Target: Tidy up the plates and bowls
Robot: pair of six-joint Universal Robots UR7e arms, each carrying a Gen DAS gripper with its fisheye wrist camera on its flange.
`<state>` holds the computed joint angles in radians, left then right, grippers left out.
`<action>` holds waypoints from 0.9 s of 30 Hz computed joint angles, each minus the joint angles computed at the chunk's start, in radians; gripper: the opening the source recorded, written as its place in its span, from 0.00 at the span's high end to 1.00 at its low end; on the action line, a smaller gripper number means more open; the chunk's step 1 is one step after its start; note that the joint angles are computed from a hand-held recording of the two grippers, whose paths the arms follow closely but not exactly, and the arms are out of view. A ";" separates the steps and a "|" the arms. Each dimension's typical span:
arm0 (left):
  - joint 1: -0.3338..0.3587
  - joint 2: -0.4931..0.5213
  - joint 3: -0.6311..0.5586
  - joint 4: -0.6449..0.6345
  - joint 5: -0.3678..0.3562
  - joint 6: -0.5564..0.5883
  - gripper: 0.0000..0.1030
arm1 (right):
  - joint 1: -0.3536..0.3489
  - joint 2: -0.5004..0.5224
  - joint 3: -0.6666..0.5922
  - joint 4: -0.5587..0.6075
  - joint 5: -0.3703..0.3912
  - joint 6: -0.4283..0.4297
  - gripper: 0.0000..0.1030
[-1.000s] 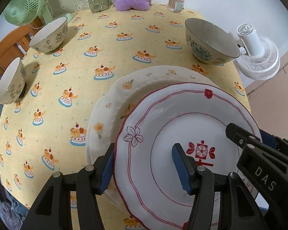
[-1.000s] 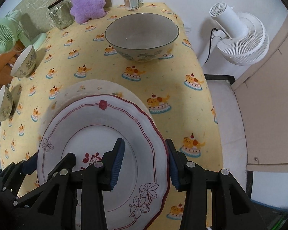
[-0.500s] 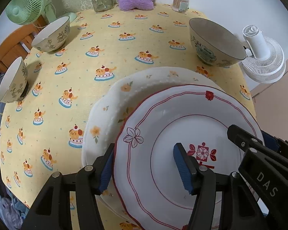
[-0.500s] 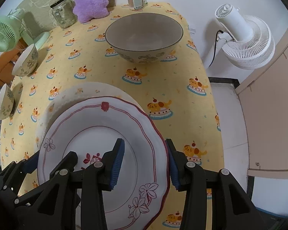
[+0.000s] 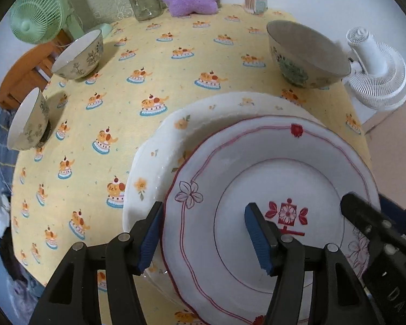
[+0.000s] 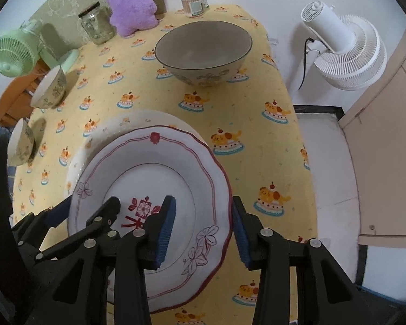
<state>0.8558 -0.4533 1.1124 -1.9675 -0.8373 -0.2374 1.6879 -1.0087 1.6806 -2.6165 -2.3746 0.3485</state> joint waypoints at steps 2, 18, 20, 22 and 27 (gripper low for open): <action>-0.001 -0.001 0.001 0.001 0.003 -0.003 0.40 | -0.001 -0.001 0.006 -0.014 -0.014 0.000 0.70; -0.012 -0.019 0.048 -0.043 0.045 0.036 0.37 | 0.008 0.024 -0.027 -0.008 -0.058 -0.065 0.76; -0.010 -0.026 0.049 -0.046 0.040 0.030 0.37 | 0.008 0.029 -0.033 -0.010 -0.056 -0.076 0.76; -0.005 -0.034 0.048 -0.043 0.035 0.017 0.37 | 0.008 0.039 -0.047 -0.008 -0.054 -0.091 0.76; 0.008 -0.041 0.039 -0.025 0.044 -0.026 0.37 | 0.000 0.062 -0.081 0.003 -0.036 -0.113 0.76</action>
<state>0.8637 -0.4939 1.1514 -1.9925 -0.7930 -0.2635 1.6878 -0.9465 1.6000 -2.6132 -2.4108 0.2359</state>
